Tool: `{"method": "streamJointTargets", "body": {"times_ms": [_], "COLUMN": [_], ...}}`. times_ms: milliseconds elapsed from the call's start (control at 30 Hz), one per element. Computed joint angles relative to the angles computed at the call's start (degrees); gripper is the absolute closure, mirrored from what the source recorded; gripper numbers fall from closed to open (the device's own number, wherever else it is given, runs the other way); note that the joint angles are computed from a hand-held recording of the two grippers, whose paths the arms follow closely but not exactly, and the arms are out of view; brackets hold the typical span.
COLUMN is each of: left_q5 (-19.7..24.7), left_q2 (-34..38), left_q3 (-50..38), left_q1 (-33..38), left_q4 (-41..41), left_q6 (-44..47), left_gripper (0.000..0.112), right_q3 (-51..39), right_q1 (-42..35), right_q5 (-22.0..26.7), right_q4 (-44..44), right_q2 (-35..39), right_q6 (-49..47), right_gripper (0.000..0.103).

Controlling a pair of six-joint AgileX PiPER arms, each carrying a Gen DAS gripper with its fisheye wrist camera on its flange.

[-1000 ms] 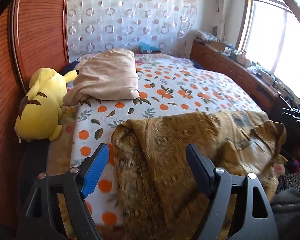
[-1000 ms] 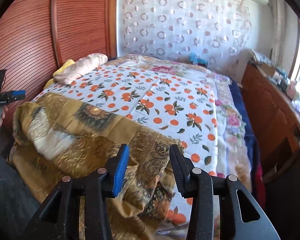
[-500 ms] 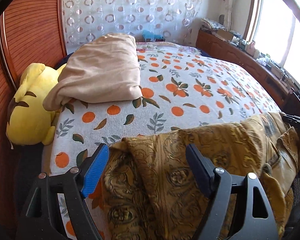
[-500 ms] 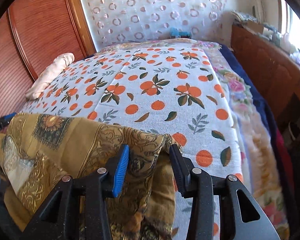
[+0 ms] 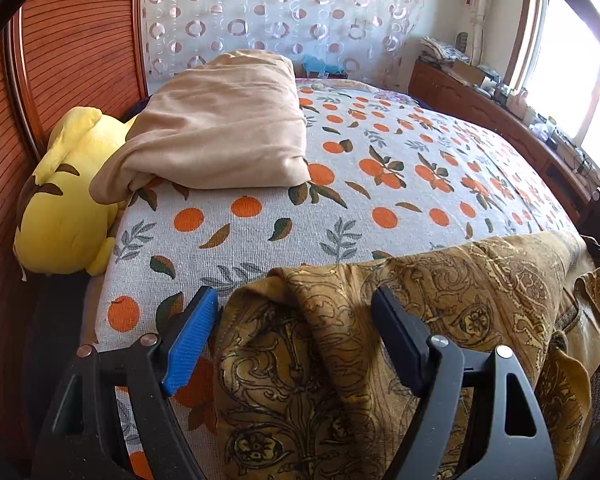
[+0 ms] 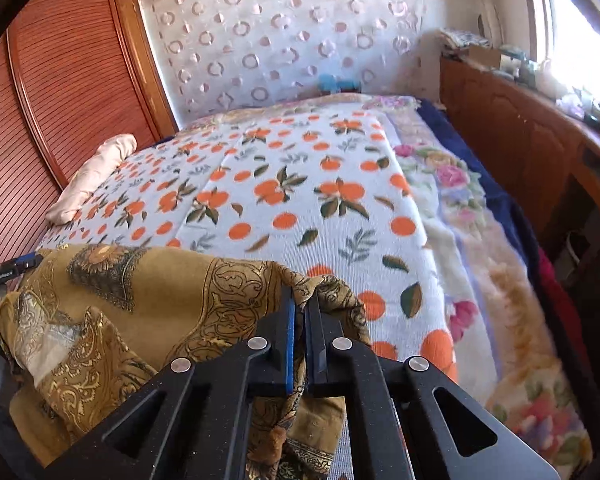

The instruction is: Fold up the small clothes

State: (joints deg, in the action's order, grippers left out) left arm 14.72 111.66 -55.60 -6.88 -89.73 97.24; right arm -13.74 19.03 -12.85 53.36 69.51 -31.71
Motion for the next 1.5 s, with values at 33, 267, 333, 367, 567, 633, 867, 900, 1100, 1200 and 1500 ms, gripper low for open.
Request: {"method": "streamJointTargets", "body": {"times_ms": [33, 267, 333, 367, 567, 633, 867, 900, 1100, 1200, 1500], "left_q5": [-0.25, -2.34, -2.93, -3.19, -4.34, -4.15, -3.62, -3.99, -4.55, -4.51, 1.37], "left_q2": [0.01, -0.03, 0.04, 0.13, 0.57, 0.65, 0.80, 0.84, 0.92, 0.91, -0.06], "left_q3": [-0.03, -0.02, -0.17, -0.29, -1.09, -1.20, -1.51, -1.61, -1.75, -1.75, -0.24], "left_q1": [-0.08, -1.34, -1.66, -1.90, -2.72, -2.61, -2.38, -2.60, -2.94, -2.86, -0.72], "left_q4": [0.01, -0.74, -0.17, 0.16, 4.21, 4.45, 5.27, 6.02, 6.53, 6.47, 0.34], "left_q6": [0.10, 0.84, 0.37, -0.03, -3.74, -3.96, -5.11, -5.88, -6.43, -6.35, 1.33], "left_gripper": [0.032, 0.032, 0.032, 0.032, 0.031, 0.031, 0.031, 0.031, 0.031, 0.031, 0.076], "right_q3": [0.06, -0.94, -0.75, -0.67, -2.47, -3.60, -4.27, -4.48, -4.01, -4.03, -3.57], "right_q1": [0.05, -1.24, 0.68, 1.62, 2.96, 1.29, -2.81, -3.12, -3.93, -2.86, -2.22], "right_q5": [-0.21, -0.62, -2.34, -3.38, -4.81, -3.49, -1.61, -1.56, -3.39, -4.51, -2.23], "right_q4": [-1.78, -11.20, -2.49, 0.94, 5.62, 2.67, -11.31, -11.95, -14.68, -11.50, -13.81], "right_q2": [0.64, 1.58, 1.45, 1.59, 5.81, 7.81, 10.16, 10.62, 11.69, 12.45, 10.81], "right_q6": [1.71, 9.86, 1.70, -1.58, -7.89, -6.52, 4.41, 4.65, 7.41, 4.52, 5.15], "right_gripper": [0.100, 0.093, 0.083, 0.070, 0.044, 0.043, 0.040, 0.039, 0.031, 0.030, 0.053]}}
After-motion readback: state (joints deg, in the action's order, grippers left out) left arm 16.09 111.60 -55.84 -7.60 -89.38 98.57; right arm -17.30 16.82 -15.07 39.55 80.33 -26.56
